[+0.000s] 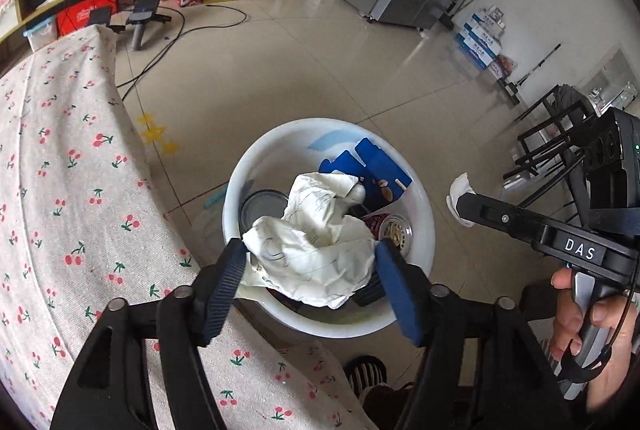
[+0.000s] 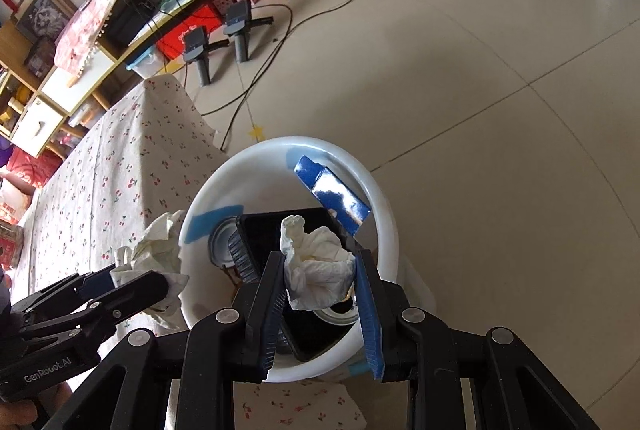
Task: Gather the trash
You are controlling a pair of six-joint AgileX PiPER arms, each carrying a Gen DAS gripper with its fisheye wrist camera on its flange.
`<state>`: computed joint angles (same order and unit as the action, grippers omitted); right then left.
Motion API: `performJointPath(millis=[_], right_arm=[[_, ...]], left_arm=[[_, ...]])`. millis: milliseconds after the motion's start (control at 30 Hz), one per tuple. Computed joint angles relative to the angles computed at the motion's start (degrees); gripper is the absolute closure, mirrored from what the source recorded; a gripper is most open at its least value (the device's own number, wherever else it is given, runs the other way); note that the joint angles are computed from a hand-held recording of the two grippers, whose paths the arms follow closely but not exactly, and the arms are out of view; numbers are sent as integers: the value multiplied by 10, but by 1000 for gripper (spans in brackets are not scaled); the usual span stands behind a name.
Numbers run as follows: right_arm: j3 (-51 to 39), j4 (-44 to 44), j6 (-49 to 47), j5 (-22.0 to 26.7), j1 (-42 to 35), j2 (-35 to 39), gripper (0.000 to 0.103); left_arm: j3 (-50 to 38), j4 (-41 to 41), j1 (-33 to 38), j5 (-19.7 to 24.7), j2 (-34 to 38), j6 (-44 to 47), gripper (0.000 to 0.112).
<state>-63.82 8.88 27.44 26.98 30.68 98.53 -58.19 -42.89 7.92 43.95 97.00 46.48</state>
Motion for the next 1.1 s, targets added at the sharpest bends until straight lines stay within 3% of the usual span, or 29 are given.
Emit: performJointPath(millis=[33, 133, 367, 467, 500, 600, 667, 867, 1100], right_arm=[[1, 23, -18, 0, -7, 2, 72], [0, 66, -51, 2, -19, 7, 72], [-37, 41, -16, 16, -2, 32, 70], [-59, 28, 6, 22, 9, 48, 68], [-68, 31, 7, 25, 12, 54, 62], [-85, 19, 31, 34, 18, 63, 25], [-93, -11, 61, 39, 27, 62, 19], [-98, -177, 231, 96, 82, 36, 15], [-81, -208, 304, 127, 155, -13, 13]], left_arm=[[4, 0, -1, -11, -1, 3, 27], [10, -1, 4, -20, -3, 10, 24], [37, 19, 44, -9, -45, 33, 23], [56, 10, 82, 1, -65, 69, 14], [61, 10, 93, 3, -70, 76, 13], [78, 11, 127, 8, -89, 96, 12], [92, 11, 153, 15, -109, 107, 12], [112, 56, 244, 82, -186, 131, 12], [137, 61, 429, 205, -303, 228, 12]])
